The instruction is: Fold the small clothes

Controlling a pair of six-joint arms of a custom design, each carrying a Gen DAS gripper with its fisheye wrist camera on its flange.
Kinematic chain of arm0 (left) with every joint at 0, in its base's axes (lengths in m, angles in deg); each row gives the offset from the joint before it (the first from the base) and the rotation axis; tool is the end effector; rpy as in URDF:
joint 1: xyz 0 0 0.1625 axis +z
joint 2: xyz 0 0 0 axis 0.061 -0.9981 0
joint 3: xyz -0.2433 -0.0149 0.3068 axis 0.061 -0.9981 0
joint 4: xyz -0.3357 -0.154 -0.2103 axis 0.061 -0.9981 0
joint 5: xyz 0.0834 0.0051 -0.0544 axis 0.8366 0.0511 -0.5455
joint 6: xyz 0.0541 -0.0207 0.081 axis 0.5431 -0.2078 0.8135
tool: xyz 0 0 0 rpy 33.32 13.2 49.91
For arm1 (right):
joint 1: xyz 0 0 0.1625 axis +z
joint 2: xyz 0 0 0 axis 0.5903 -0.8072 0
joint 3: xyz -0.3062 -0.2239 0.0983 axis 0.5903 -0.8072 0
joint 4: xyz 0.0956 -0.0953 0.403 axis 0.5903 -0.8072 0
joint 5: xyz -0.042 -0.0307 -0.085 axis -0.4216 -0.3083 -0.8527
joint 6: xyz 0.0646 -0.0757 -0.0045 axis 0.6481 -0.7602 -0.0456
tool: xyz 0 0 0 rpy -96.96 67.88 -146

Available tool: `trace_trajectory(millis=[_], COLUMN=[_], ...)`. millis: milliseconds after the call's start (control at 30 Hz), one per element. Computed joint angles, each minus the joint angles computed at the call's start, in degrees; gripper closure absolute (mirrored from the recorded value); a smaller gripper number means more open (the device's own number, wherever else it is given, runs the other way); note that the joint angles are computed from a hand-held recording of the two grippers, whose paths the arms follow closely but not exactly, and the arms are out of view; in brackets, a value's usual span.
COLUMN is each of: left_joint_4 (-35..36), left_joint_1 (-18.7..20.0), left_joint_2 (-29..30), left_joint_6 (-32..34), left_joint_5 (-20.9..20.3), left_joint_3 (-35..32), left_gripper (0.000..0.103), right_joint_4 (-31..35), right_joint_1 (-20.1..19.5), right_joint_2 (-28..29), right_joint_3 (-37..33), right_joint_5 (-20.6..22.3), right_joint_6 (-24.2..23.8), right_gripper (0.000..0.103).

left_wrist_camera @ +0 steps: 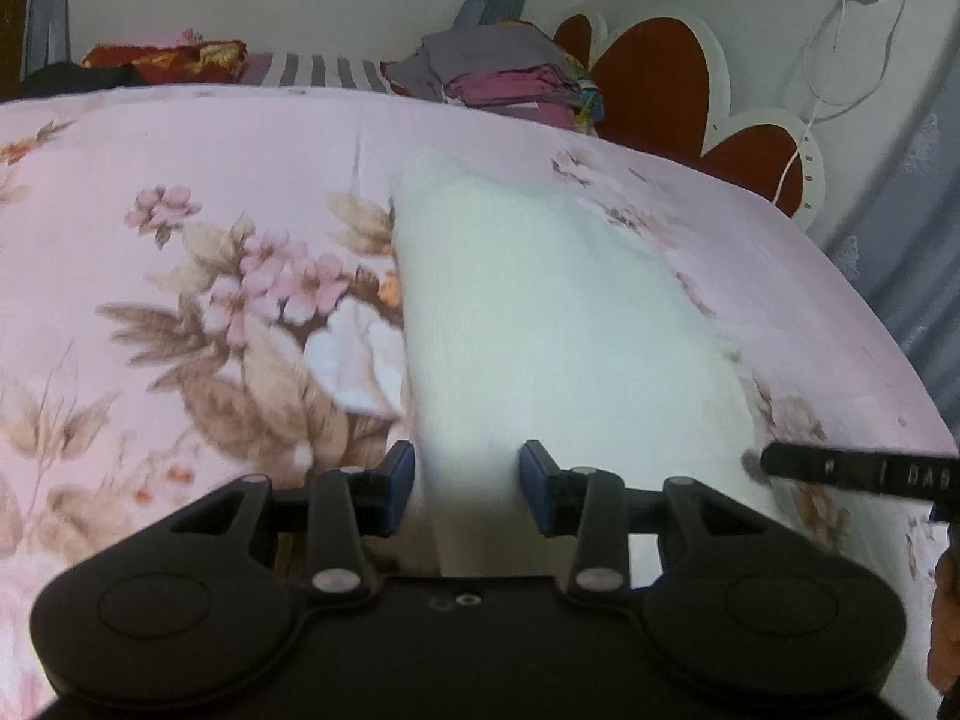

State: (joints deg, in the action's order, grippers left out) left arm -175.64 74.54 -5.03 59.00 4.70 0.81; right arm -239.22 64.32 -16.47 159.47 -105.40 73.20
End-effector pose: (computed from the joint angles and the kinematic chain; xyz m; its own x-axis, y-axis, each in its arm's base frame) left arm 0.0143 -0.7287 0.2801 -0.8808 0.2465 -0.4042 0.4265 0.7838 -0.4513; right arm 0.2301 -0.7008 0.0421 -0.9339 -0.0613 0.3521 -0.2663 0.7765 -0.5711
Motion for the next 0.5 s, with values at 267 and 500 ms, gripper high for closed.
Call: trace_trajectory(millis=[267,500], left_joint_4=[-0.84,-1.24], left_joint_1=[-0.10,-0.36], left_joint_2=[-4.28,-4.70], left_joint_6=[-1.07,-2.85], left_joint_5=[-0.70,-0.49], left_joint_3=[7.21,8.06], left_gripper=[0.065,0.065], right_joint_4=[-1.16,-3.47], right_joint_1=[0.92,1.73], right_joint_2=[-2.29,-2.29], right_joint_3=[6.83,7.63], right_joint_5=[-2.08,-3.35], right_joint_6=[0.73,-0.69], right_gripper=[0.096,0.096])
